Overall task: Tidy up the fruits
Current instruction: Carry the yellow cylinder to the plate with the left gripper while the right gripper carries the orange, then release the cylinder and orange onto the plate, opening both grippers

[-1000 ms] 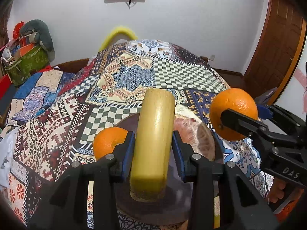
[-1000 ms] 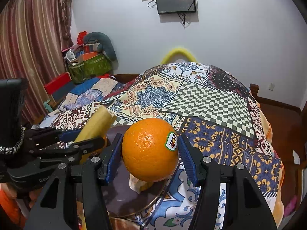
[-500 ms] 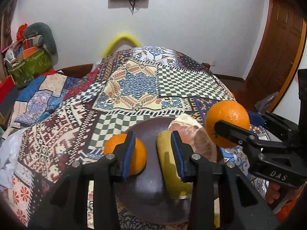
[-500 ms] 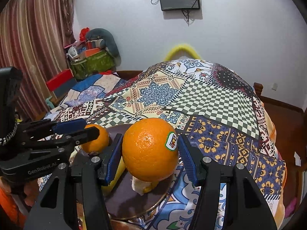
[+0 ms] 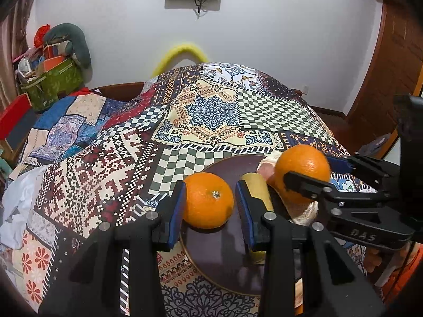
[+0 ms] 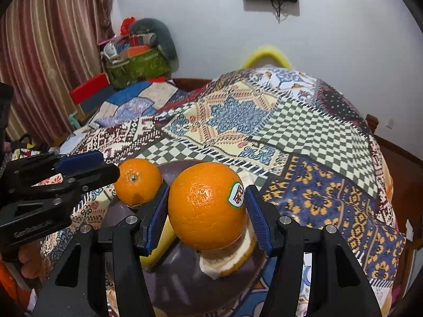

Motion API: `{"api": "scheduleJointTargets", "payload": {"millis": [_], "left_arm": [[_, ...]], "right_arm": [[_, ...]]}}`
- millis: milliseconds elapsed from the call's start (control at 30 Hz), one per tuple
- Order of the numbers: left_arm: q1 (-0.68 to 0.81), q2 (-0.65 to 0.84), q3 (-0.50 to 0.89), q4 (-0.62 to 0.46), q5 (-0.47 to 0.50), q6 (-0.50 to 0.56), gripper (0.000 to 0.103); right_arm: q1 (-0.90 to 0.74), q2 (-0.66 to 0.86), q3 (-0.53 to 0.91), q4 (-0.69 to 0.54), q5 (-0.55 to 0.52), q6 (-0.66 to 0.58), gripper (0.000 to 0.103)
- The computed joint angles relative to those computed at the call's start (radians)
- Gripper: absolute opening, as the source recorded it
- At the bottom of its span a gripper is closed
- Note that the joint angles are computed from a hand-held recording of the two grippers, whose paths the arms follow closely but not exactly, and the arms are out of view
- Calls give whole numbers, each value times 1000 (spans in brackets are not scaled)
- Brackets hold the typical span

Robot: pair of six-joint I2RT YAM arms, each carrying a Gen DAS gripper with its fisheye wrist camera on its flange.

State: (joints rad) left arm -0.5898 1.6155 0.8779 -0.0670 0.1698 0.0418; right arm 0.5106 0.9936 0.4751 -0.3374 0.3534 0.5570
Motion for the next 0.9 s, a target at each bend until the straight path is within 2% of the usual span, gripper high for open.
{"api": "scheduleJointTargets", "payload": {"millis": [367,433,533,667,900], "left_arm": [[-13,-15,-23,10,-4,7,38],[-14,-21,-26,7,-7,8,38],[-15,-37,-33,0,-8,9,38],[-12,-81,-54,-10,-9,13,38],[-8,-181,-94,-53,-9,16,38]], "right_arm": [[-10,54,27,-8,-17,-11,57],[-14,48,29,-9,-41,-8,61],[27,51,36,-31,10,13,65],[71,16,38,-76,56,65,65],[174,-93,72,-229,160,168,65]]}}
